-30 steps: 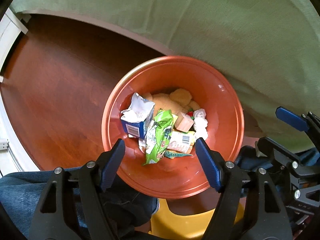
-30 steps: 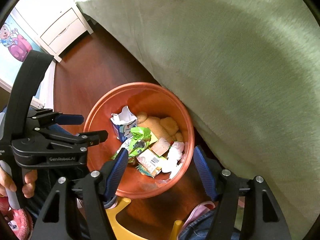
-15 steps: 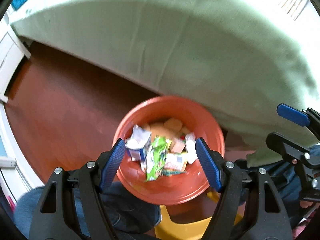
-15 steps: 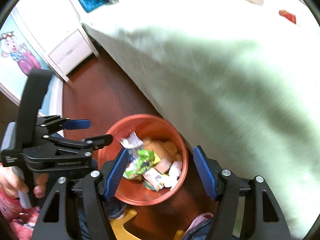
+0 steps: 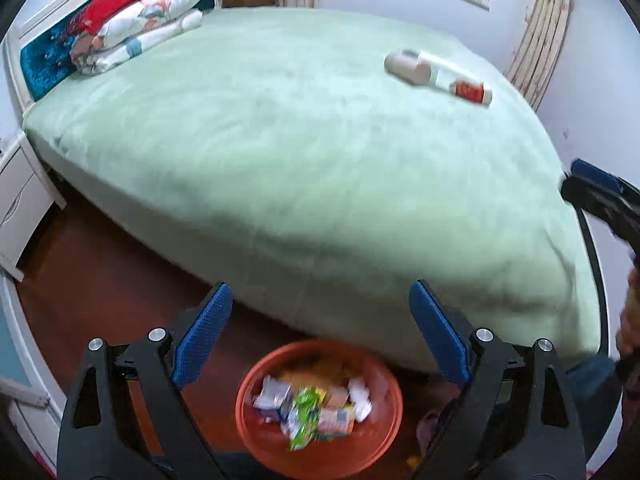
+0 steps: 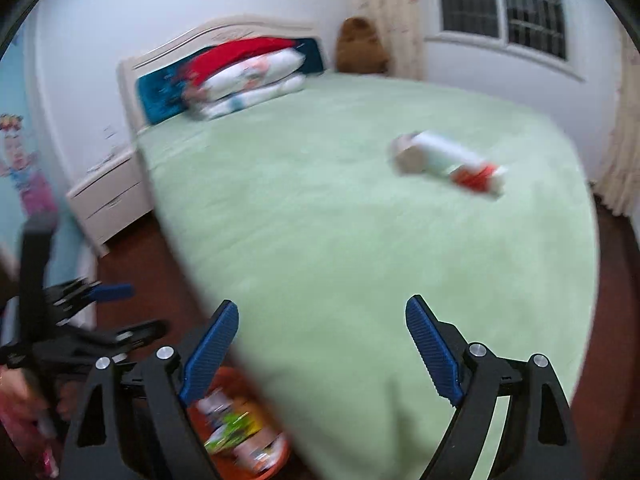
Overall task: Collect trash
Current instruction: 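Grasp the white foam tube with the right tool while the left tool grasps the white cup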
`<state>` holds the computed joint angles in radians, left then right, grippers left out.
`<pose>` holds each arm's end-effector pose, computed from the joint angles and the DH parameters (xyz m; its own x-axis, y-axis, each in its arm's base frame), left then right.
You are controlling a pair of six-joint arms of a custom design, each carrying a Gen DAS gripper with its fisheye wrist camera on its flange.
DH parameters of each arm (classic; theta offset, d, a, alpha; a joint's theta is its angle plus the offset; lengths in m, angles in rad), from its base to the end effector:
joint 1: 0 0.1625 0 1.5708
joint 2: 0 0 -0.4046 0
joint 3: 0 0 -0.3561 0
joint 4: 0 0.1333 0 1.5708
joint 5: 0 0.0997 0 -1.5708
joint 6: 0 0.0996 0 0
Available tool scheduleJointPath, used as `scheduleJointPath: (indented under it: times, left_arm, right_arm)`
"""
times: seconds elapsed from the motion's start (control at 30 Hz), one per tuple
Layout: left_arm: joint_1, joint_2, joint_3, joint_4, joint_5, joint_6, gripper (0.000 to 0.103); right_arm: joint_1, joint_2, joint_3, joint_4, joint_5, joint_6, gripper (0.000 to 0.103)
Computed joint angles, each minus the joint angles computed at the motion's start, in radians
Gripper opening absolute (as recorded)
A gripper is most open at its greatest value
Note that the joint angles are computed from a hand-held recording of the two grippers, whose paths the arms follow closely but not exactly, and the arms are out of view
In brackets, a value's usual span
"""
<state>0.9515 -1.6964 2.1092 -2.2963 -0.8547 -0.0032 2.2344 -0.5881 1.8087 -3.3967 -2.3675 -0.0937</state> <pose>-0.0666 -0.4357 0.3802 -0.7333 0.2710 -0.6236 0.5500 0.7757 -0.3096 0.4064 -0.4190 0.0520 -0.7504 -0.1702 0.6387 -0.5793 0.6347 -0.5115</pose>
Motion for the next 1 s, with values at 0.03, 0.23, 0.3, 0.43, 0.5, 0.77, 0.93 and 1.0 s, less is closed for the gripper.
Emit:
scheduleJointPath:
  times: [0.03, 0.23, 0.3, 0.43, 0.5, 0.77, 0.93, 1.0]
  left_arm:
    - [-0.002, 0.023, -0.014, -0.021, -0.003, 0.004, 0.089]
    - [0.0, 0.111, -0.054, -0.082, -0.025, 0.022, 0.089]
    - [0.001, 0.126, -0.064, -0.08, -0.026, 0.02, 0.089]
    - [0.015, 0.161, -0.088, -0.077, -0.021, 0.009, 0.089]
    - [0.023, 0.172, -0.101, -0.071, -0.02, 0.003, 0.089]
    - [0.04, 0.182, -0.119, -0.057, 0.002, -0.011, 0.089]
    - [0.051, 0.179, -0.124, -0.052, -0.003, -0.027, 0.089]
    - [0.05, 0.177, -0.124, -0.053, -0.01, -0.03, 0.089]
  right_arm:
    - [-0.013, 0.008, -0.026, -0.013, -0.023, -0.031, 0.084]
    - [-0.109, 0.146, -0.343, -0.054, -0.181, -0.346, 0.084]
    - [-0.139, 0.197, -0.468, -0.049, -0.199, -0.454, 0.084]
    - [-0.186, 0.316, -0.709, 0.032, -0.25, -0.591, 0.084]
    - [-0.208, 0.408, -0.883, 0.076, -0.305, -0.675, 0.084]
    - [-0.251, 0.551, -1.177, 0.222, -0.401, -0.68, 0.042]
    - [-0.232, 0.445, -0.971, 0.14, -0.349, -0.627, 0.03]
    - [-0.219, 0.394, -0.878, 0.112, -0.325, -0.594, 0.026]
